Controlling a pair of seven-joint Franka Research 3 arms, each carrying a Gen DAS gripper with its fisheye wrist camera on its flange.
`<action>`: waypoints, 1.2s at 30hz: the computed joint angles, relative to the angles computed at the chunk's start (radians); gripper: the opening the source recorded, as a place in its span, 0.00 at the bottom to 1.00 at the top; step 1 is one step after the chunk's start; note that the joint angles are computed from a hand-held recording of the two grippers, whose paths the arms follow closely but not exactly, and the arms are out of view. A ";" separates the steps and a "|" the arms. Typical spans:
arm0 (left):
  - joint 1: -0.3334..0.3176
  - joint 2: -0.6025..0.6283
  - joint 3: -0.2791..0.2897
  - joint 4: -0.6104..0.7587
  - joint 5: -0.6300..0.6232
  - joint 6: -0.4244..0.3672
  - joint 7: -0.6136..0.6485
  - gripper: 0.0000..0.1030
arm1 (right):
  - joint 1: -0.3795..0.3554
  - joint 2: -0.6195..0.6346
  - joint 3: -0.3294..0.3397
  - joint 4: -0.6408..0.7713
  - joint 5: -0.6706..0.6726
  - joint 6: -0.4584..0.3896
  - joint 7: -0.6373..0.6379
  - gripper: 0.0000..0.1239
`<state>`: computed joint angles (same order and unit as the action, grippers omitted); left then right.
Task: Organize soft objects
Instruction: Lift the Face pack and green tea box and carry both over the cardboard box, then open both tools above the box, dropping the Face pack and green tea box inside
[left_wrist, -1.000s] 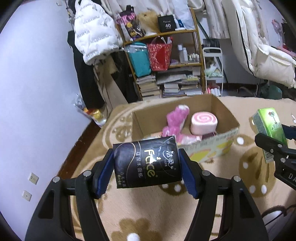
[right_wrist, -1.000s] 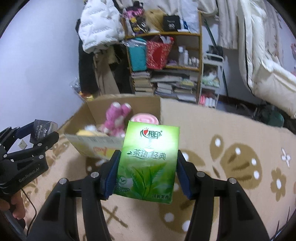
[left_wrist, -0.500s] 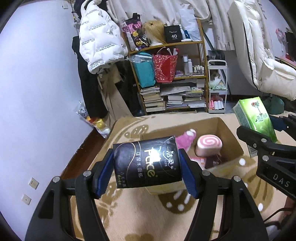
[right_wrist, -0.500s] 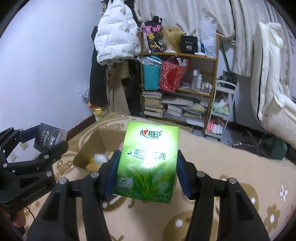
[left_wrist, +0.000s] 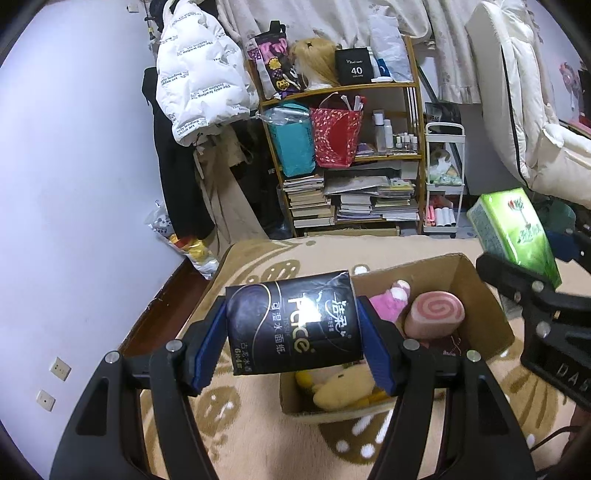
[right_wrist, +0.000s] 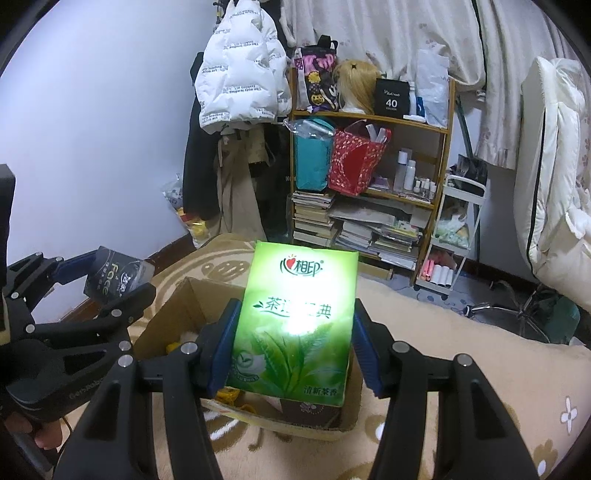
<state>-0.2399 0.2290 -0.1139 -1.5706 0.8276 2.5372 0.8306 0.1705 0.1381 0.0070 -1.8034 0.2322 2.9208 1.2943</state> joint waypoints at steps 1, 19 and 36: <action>-0.001 0.009 0.002 0.009 0.006 -0.001 -0.003 0.64 | 0.000 0.010 0.000 0.010 -0.002 -0.006 -0.001 0.49; -0.011 0.142 0.025 0.098 -0.098 -0.046 0.043 0.65 | -0.020 0.110 0.008 0.058 0.048 -0.105 -0.016 0.49; -0.018 0.008 0.040 -0.034 0.046 -0.004 -0.111 0.96 | -0.026 0.015 0.014 -0.037 0.112 -0.093 -0.053 0.83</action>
